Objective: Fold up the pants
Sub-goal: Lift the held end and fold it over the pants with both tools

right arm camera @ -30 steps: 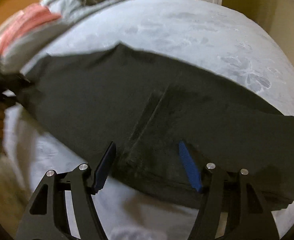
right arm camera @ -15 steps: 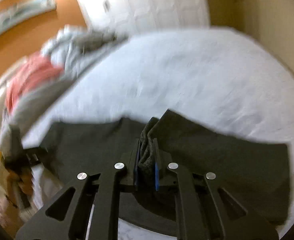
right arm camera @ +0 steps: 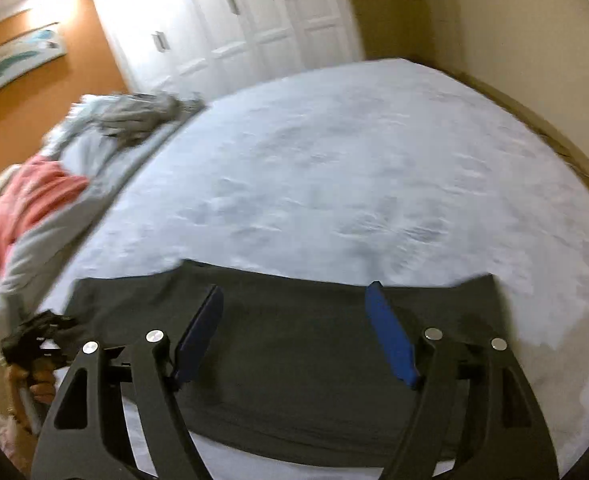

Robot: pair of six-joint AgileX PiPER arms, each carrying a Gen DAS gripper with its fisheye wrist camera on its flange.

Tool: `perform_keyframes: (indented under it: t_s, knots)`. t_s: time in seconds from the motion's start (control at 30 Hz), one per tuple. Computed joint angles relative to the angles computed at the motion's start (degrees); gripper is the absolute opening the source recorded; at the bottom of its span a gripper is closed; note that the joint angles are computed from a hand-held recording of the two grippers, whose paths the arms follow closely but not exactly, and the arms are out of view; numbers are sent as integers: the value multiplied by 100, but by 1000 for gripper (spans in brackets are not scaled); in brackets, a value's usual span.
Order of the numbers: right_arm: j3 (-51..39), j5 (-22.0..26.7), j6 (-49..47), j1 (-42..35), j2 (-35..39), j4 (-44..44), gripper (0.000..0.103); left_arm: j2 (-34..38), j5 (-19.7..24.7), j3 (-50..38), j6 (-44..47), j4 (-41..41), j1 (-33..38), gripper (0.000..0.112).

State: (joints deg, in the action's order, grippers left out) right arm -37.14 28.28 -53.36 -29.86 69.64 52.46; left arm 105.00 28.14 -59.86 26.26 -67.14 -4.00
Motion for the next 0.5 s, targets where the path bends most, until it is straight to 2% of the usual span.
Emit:
perform_keyframes:
  t_s: [0.03,0.07,0.1,0.13,0.2,0.3,0.37,0.43,0.5]
  knots:
    - [-44,-26,83,-32,107,-115,72,-17,-82,-23,-107,105,-74,59]
    - [-94,-81,299,19,201,-308,72,-53,-187,-32,-221,239,-152,44]
    - [-126,-118,566,84,229,-556,72,-155,-409,17,-313,355,-269,21]
    - [-117,-139,724,110,216,-730,73,-261,-591,40,-480,605,-373,12]
    - [-104,-204,741,113,257,-828,74,-565,-853,157,-229,446,-542,9]
    - [-73,-201,850,4,52,-939,75,-1067,-1034,338,488,-338,-778,8]
    - [-81,-30,594,-244,-64,-703,79,-1395,-1060,416,1178,-1030,-1024,8]
    - [-65,42,387,-419,-147,-509,82,-1663,-1129,376,1916,-1525,-1536,8]
    - [-47,103,164,-558,-168,-372,83,-1739,-1471,220,2164,-1295,-2339,9]
